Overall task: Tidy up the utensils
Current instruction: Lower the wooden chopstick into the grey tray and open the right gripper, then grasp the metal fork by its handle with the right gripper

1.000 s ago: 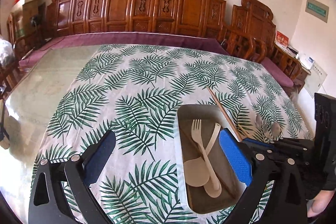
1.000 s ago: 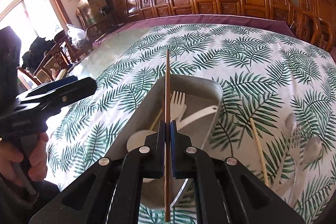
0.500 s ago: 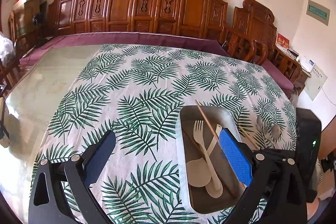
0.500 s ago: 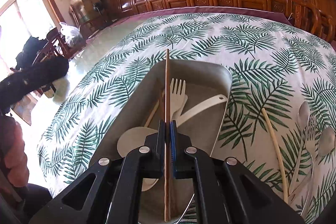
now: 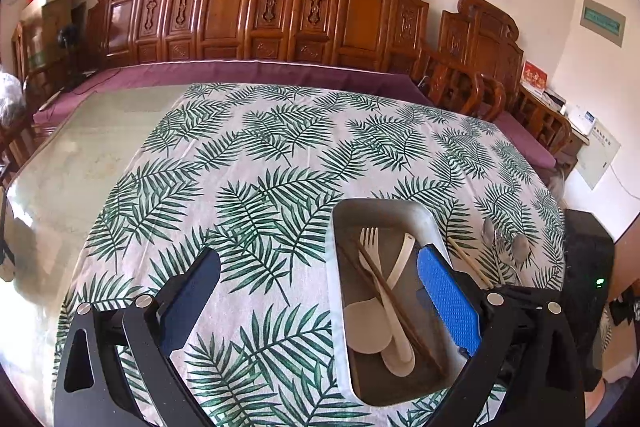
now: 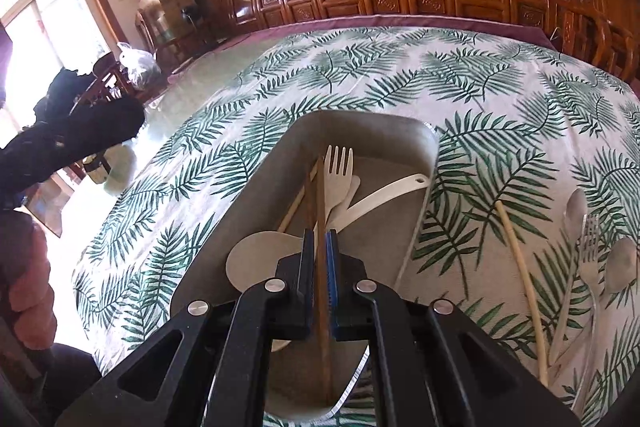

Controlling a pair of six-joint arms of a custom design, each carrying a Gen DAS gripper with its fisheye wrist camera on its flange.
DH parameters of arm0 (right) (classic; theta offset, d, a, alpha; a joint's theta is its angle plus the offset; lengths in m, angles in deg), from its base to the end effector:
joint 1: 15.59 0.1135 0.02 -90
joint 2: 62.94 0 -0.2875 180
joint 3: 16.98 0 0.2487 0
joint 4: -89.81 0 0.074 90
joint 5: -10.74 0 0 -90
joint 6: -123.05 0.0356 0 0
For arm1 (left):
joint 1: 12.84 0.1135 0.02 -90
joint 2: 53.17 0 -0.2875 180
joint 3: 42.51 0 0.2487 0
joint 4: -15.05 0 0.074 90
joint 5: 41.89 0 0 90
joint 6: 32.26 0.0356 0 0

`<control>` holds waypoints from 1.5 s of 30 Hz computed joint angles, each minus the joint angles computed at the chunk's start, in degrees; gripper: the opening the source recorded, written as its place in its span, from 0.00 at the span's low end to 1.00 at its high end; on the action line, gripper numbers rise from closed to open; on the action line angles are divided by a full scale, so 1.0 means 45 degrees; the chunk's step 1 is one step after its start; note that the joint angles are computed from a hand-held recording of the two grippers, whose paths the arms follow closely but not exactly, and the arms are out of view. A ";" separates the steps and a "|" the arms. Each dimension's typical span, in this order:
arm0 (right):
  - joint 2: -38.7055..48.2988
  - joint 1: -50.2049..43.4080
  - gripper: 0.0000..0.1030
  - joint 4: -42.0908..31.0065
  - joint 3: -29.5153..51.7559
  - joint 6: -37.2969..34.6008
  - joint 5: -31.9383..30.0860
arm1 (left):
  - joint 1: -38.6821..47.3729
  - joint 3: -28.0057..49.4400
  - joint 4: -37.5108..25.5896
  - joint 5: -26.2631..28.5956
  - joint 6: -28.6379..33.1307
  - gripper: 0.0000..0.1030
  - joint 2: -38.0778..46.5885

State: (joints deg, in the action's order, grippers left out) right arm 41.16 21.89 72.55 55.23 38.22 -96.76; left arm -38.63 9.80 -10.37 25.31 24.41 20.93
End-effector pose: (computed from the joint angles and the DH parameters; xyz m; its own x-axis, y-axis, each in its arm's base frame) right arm 0.2885 0.2347 0.1793 -0.6642 -0.4010 -0.6309 -0.6793 0.6760 0.2855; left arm 0.2264 -0.0941 0.2193 -0.6422 -0.2522 -0.7238 -0.2260 0.9646 -0.1357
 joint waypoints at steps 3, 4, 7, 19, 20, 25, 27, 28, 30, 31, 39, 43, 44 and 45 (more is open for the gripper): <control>-0.0764 -0.0414 0.08 0.0010 -0.0562 -0.0439 -0.0029 | -0.0254 0.0073 0.0030 -0.0091 -0.0094 0.92 0.0120; -0.0971 -0.0563 0.08 0.0002 -0.0721 -0.0560 -0.0071 | -0.0325 0.0137 0.0016 -0.0110 -0.0106 0.92 0.0210; -0.1975 -0.1367 0.08 -0.0146 -0.1507 -0.1275 -0.0250 | -0.0662 0.0316 0.0046 -0.0179 -0.0202 0.92 0.0488; -0.3640 -0.5095 0.22 -0.1042 -0.3077 -0.4439 -0.0852 | -0.2319 0.1645 0.0202 -0.0538 -0.0484 0.92 0.2283; -0.3592 -0.5344 0.22 -0.1076 -0.3049 -0.4678 -0.0869 | -0.2461 0.1751 0.0219 -0.0634 -0.0494 0.92 0.2426; -0.2931 -0.6398 0.22 -0.1095 -0.2726 -0.5787 -0.0718 | -0.3207 0.2425 0.0364 -0.0786 -0.0596 0.92 0.3444; -0.2424 -0.6713 0.22 -0.0984 -0.2504 -0.6154 -0.0489 | -0.3463 0.2594 0.0433 -0.0828 -0.0700 0.92 0.3726; -0.2177 -0.6839 0.22 -0.0987 -0.2379 -0.6196 -0.0493 | -0.3590 0.2673 0.0485 -0.0793 -0.0756 0.92 0.3860; -0.1564 -0.7076 0.22 -0.0945 -0.2095 -0.6160 -0.0470 | -0.3818 0.2844 0.0564 -0.0783 -0.0840 0.92 0.4105; -0.1290 -0.7212 0.22 -0.0846 -0.2018 -0.6012 -0.0529 | -0.3954 0.2967 0.0560 -0.0809 -0.0853 0.92 0.4274; -0.0098 -0.7270 0.28 -0.0656 -0.1688 -0.5439 -0.1338 | -0.4561 0.3510 0.0523 -0.0931 -0.1050 0.92 0.5079; -0.0009 -0.6767 0.29 -0.0500 -0.1803 -0.5620 -0.0779 | -0.4792 0.3785 0.0363 -0.1104 -0.1060 0.92 0.5348; 0.0155 -0.6584 0.29 -0.0606 -0.1701 -0.5638 -0.0529 | -0.4814 0.3809 0.0366 -0.1079 -0.1104 0.92 0.5372; 0.0249 -0.6448 0.29 -0.0649 -0.1649 -0.5758 -0.0220 | -0.4853 0.3825 0.0372 -0.1088 -0.1133 0.92 0.5389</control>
